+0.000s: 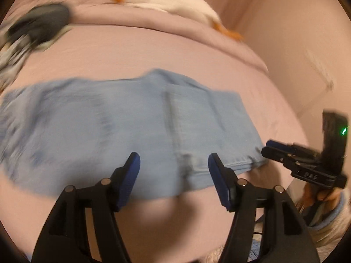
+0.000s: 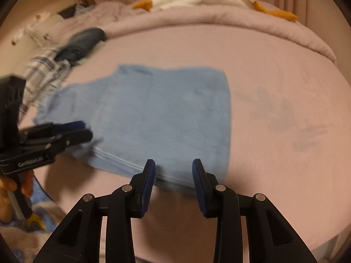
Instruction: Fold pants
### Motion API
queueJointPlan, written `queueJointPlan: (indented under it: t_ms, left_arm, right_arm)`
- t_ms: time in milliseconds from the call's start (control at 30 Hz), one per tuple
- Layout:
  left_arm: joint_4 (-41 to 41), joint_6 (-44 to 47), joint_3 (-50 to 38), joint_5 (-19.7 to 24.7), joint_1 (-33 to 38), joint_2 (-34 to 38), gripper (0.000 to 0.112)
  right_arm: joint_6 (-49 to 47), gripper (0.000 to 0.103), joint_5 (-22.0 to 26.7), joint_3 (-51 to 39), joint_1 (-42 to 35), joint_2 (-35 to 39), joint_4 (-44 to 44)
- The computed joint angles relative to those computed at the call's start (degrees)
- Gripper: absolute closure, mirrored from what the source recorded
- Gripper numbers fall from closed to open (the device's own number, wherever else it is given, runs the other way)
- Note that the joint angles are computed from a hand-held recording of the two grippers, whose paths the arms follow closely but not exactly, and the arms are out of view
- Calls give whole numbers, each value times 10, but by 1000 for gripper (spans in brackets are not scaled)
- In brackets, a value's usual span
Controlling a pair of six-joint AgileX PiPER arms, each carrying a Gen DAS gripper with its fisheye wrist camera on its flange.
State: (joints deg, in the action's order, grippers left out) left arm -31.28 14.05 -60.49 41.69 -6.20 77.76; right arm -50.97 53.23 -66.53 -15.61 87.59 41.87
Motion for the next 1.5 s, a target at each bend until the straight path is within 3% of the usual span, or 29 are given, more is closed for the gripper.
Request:
queueJointPlan:
  t_ms: [200, 300, 400, 700, 867, 933, 1000, 1033, 1167, 1267, 1333, 1500]
  left_arm:
    - [-125, 40, 88, 62, 232, -84, 49]
    - [-166, 35, 114, 88, 313, -71, 49]
    - [-222, 47, 133, 97, 348, -40, 49]
    - [-296, 54, 97, 54, 342, 21, 48]
    - [-310, 39, 79, 7, 323, 40, 45]
    - [-285, 27, 59, 1, 310, 52, 48]
    - [-257, 13, 47, 4, 306, 58, 58]
    - [-242, 7, 40, 12, 309, 61, 70]
    - [-232, 31, 39, 37, 323, 52, 82]
    - [-174, 19, 27, 15, 292, 24, 85]
    - [-147, 20, 18, 1, 272, 9, 86]
    - [-10, -39, -10, -37, 200, -17, 86]
  right_arm:
    - [-10, 62, -8, -15, 42, 16, 39]
    - [-3, 62, -13, -18, 76, 21, 48]
    - [-12, 62, -4, -17, 89, 17, 60]
    - [-17, 62, 6, -30, 111, 17, 65]
    - [5, 62, 4, -50, 126, 34, 67]
    - [13, 62, 3, -61, 133, 46, 65]
    - [32, 62, 1, -82, 146, 65, 54]
    - [42, 62, -2, -89, 153, 72, 49]
    - [74, 62, -7, -142, 193, 112, 27]
    - [109, 62, -26, -190, 229, 141, -8]
    - [142, 70, -26, -232, 246, 170, -36]
    - [259, 79, 2, -347, 284, 269, -135]
